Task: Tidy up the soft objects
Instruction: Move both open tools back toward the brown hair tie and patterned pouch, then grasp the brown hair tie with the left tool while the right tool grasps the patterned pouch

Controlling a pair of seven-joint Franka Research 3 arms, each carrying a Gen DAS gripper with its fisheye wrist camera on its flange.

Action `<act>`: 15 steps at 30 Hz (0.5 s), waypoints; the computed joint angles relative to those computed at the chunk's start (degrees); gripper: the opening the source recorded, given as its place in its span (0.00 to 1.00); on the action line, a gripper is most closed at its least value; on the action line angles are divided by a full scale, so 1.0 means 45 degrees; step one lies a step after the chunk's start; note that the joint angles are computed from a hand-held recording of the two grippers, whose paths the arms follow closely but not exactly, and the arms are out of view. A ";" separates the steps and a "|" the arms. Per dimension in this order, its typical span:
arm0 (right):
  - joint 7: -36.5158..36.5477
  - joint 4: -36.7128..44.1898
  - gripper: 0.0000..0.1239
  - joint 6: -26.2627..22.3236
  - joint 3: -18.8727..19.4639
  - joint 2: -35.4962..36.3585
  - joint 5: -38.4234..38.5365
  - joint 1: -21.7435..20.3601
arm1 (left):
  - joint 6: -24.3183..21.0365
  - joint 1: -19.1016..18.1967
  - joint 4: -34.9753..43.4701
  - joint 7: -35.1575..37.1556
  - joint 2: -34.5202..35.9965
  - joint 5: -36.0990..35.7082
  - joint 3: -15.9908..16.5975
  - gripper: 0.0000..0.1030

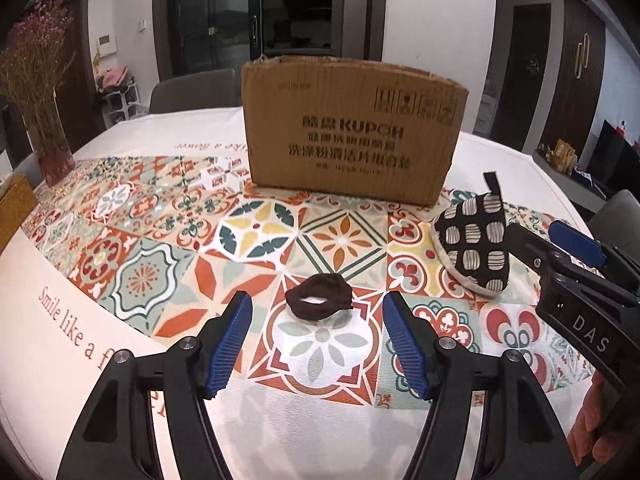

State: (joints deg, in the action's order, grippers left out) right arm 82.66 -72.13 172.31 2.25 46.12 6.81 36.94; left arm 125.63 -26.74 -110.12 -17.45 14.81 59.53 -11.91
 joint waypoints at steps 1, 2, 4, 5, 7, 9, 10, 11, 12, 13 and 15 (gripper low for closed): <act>-0.0039 0.0143 0.49 -0.0104 0.0034 0.0108 -0.0007 -0.0019 | 0.0024 0.0024 0.0033 0.0012 0.0070 -0.0052 0.0011 0.65; -0.0146 0.0322 0.49 -0.0252 0.0158 0.0239 0.0004 -0.0098 | 0.0037 0.0049 0.0084 0.0047 0.0150 -0.0127 0.0028 0.65; -0.0288 0.0681 0.49 -0.0556 0.0337 0.0492 0.0064 -0.0209 | 0.0171 0.0104 0.0141 0.0118 0.0273 -0.0234 0.0075 0.65; -0.0304 0.0905 0.49 -0.0747 0.0366 0.0641 0.0090 -0.0222 | 0.0190 0.0115 0.0198 0.0176 0.0358 -0.0295 0.0097 0.65; -0.0242 0.1350 0.49 -0.1058 0.0288 0.0953 0.0087 -0.0174 | 0.0223 0.0124 0.0276 0.0270 0.0496 -0.0373 0.0157 0.65; -0.0152 0.1691 0.49 -0.1304 0.0193 0.1179 0.0042 -0.0124 | 0.0422 0.0193 0.0334 0.0331 0.0634 -0.0537 0.0220 0.65; -0.0162 0.1894 0.49 -0.1436 0.0208 0.1312 0.0023 -0.0136 | 0.0534 0.0220 0.0339 0.0323 0.0682 -0.0598 0.0257 0.65; -0.0151 0.2022 0.49 -0.1500 0.0194 0.1400 -0.0003 -0.0125 | 0.0613 0.0251 0.0376 0.0343 0.0763 -0.0693 0.0292 0.65; -0.0123 0.2252 0.49 -0.1634 0.0141 0.1543 -0.0056 -0.0090 | 0.0661 0.0262 0.0397 0.0374 0.0806 -0.0754 0.0325 0.65; -0.0137 0.2400 0.49 -0.1727 0.0143 0.1636 -0.0091 -0.0089 | 0.0728 0.0279 0.0428 0.0408 0.0865 -0.0808 0.0360 0.65; -0.0119 0.2803 0.49 -0.1935 0.0109 0.1893 -0.0164 -0.0056 | 0.0871 0.0328 0.0475 0.0510 0.0962 -0.0964 0.0417 0.65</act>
State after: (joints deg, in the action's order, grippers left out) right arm 82.12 -59.51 163.60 2.75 54.64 6.08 36.69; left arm 129.55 -25.26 -107.98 -15.15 19.14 55.20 -10.03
